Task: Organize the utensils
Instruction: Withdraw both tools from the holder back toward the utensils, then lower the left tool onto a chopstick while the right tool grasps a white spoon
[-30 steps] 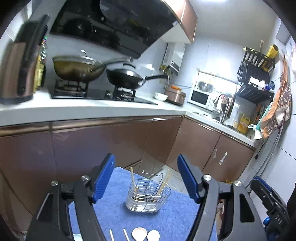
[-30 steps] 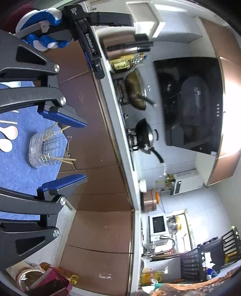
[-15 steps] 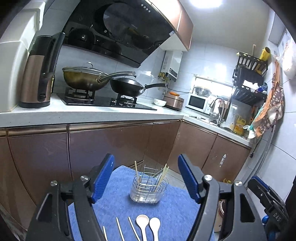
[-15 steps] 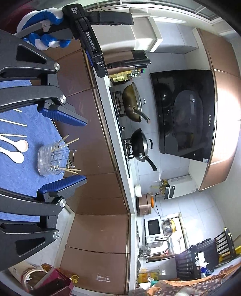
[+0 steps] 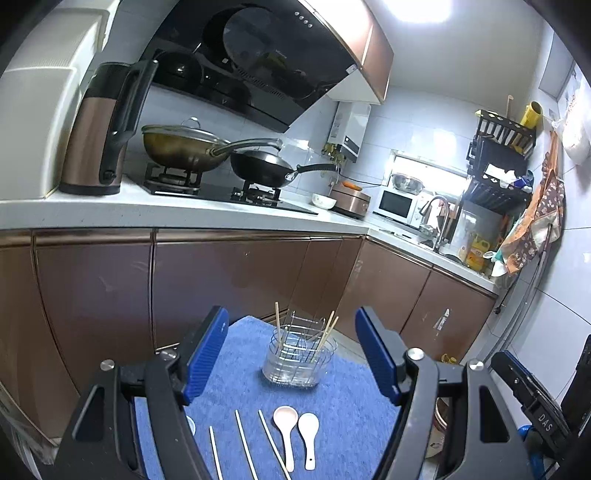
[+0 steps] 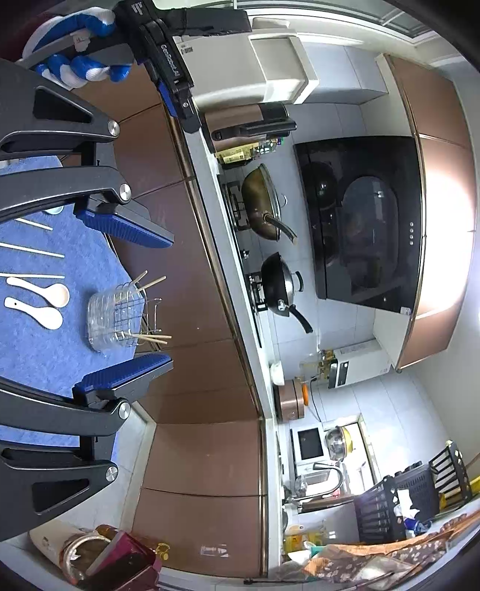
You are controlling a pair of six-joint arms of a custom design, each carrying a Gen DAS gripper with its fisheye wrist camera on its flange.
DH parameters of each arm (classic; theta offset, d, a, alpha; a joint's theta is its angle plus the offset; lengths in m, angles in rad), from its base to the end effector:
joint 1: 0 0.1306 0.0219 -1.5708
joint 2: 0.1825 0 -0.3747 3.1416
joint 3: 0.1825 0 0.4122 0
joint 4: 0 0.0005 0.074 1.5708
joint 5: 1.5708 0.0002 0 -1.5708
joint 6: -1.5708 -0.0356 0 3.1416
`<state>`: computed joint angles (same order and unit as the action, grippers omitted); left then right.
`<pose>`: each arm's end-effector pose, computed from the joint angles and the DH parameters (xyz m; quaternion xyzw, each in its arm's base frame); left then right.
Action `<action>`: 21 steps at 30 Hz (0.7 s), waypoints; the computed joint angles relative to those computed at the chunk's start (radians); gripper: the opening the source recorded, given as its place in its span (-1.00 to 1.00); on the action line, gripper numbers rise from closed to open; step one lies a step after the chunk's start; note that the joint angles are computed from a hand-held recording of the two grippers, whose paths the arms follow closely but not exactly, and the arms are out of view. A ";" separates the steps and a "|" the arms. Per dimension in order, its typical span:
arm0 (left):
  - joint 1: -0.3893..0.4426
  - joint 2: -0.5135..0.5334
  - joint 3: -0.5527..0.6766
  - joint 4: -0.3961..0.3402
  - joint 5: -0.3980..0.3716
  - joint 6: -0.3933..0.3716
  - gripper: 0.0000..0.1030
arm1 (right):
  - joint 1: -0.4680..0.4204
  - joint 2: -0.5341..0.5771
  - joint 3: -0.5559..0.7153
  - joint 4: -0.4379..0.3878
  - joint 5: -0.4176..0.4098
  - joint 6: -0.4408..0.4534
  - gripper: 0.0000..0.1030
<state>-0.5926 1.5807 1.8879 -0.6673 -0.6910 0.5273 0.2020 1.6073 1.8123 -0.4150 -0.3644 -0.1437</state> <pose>0.4946 -0.3063 0.5871 -0.1674 0.7796 -0.0484 0.6016 0.5969 0.1347 0.5577 -0.1362 0.7608 0.2451 0.5852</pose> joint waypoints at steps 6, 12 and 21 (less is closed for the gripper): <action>0.005 -0.011 -0.030 -0.024 0.003 0.033 0.35 | -0.010 -0.007 -0.029 0.006 0.014 -0.011 0.15; 0.017 0.005 -0.022 -0.070 0.013 0.065 0.35 | -0.022 0.002 -0.031 0.006 0.022 -0.028 0.15; 0.078 0.111 0.039 -0.195 0.172 0.162 0.34 | -0.017 0.075 0.022 -0.074 0.020 -0.001 0.15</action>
